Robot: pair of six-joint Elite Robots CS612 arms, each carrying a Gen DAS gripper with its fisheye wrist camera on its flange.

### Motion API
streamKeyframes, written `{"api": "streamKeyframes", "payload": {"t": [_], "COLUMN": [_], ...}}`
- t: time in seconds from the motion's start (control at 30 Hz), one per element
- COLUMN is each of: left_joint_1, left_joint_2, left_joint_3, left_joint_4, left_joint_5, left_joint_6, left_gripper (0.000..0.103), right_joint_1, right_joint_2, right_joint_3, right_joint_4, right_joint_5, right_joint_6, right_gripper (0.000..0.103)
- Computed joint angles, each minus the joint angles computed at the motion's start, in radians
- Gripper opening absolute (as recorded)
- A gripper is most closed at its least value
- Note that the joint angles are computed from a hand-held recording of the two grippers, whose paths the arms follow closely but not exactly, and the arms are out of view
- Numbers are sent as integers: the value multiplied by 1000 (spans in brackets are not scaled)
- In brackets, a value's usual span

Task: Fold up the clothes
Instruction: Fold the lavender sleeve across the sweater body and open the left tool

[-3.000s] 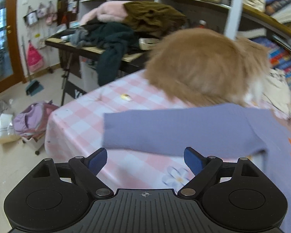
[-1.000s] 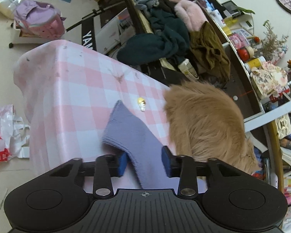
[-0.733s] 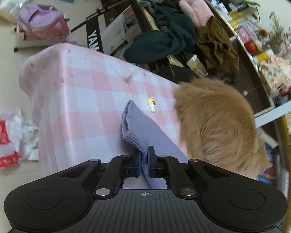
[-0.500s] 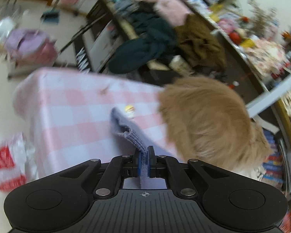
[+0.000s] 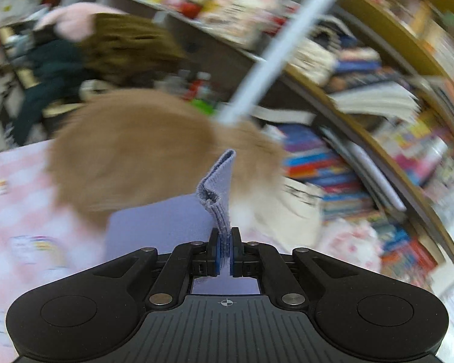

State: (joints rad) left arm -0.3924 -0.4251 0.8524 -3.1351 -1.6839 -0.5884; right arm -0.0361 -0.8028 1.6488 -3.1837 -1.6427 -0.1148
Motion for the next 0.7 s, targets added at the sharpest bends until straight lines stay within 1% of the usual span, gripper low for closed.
{"api": "streamKeyframes", "payload": {"t": [0.1, 0.2, 0.33, 0.4, 0.57, 0.7], "left_joint_1": [-25, -48, -73, -85, -112, -129], "left_joint_2": [17, 32, 55, 67, 92, 93], "left_joint_3": [-53, -103, -175, -208, -272, -267], "left_joint_4": [49, 102, 156, 178, 237, 267], "left_joint_5": [-8, 3, 6, 8, 24, 42], "left_joint_6": [26, 44, 55, 66, 78, 90], "left_gripper": [3, 3, 3, 3, 4, 4], "right_joint_1": [-25, -48, -69, -77, -99, -105], "right_joint_2": [-2, -1, 0, 0, 1, 2], "right_joint_3": [13, 25, 31, 30, 26, 23], "right_joint_4": [-20, -40, -25, -1, 27, 36], "right_joint_5": [68, 138, 214, 247, 325, 351], "right_joint_6": [-43, -74, -136, -166, -183, -215], "right_gripper": [85, 84, 84, 84, 85, 85]}}
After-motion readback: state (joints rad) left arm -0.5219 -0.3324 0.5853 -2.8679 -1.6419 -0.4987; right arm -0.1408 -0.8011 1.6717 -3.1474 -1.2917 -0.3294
